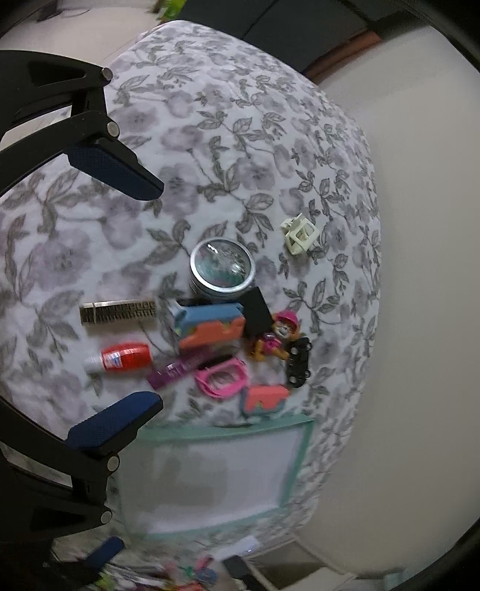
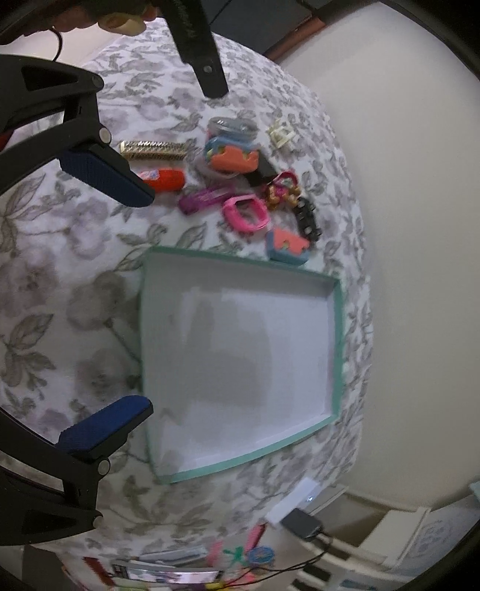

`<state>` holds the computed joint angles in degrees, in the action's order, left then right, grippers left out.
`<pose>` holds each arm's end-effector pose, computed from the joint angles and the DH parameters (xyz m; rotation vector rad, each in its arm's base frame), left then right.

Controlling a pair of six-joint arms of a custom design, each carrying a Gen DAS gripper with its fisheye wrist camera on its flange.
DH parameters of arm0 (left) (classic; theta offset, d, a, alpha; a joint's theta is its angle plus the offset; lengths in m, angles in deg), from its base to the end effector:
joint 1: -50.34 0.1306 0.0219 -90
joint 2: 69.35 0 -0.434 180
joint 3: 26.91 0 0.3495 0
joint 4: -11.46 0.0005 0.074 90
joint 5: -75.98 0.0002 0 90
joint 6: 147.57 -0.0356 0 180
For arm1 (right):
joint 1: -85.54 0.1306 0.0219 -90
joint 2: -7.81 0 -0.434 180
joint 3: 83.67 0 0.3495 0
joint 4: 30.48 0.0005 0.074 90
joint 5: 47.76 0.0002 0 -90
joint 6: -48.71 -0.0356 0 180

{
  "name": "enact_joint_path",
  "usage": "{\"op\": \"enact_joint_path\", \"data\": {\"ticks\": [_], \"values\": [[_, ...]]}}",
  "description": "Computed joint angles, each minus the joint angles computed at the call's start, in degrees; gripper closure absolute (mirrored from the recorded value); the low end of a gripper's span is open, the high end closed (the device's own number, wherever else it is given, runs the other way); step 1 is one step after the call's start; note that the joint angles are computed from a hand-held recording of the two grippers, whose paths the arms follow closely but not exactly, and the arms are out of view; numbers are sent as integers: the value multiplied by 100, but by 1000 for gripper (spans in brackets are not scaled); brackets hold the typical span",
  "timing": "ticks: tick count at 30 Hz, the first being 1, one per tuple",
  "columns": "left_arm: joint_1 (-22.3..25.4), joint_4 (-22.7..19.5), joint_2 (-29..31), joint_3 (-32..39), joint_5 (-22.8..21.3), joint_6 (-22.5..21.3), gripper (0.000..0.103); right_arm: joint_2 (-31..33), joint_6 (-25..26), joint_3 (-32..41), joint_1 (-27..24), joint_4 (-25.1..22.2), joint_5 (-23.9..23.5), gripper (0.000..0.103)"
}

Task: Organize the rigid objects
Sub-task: 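Lower the left tool onto the gold bar while the right tool approaches the red glue stick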

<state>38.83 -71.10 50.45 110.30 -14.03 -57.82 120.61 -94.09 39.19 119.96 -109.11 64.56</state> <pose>0.6044 -0.1236 0.5122 0.2775 2.6951 -0.0583 0.4807 0.3124 0.4921 0.5124 2.5578 -0.0321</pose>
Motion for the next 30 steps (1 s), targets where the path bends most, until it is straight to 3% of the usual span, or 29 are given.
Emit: {"op": "enact_joint_path", "data": {"ticks": [5,10,13,20,27,30], "values": [[-45,-312,273,344,-378,419,0,223,299,592,-84,-139,83,0],[47,-262,353,126,-606,821,0,448,514,897,-223,76,-358,0],[102,-267,427,40,-522,881,0,675,680,1114,-220,39,-529,0],[94,-379,560,-149,-531,687,0,1084,826,1541,-233,-172,-510,0],[-38,-362,542,-425,-778,297,0,957,526,996,-290,397,-820,0],[-88,-392,526,-453,-657,176,1,933,445,881,-298,493,-896,1]]}}
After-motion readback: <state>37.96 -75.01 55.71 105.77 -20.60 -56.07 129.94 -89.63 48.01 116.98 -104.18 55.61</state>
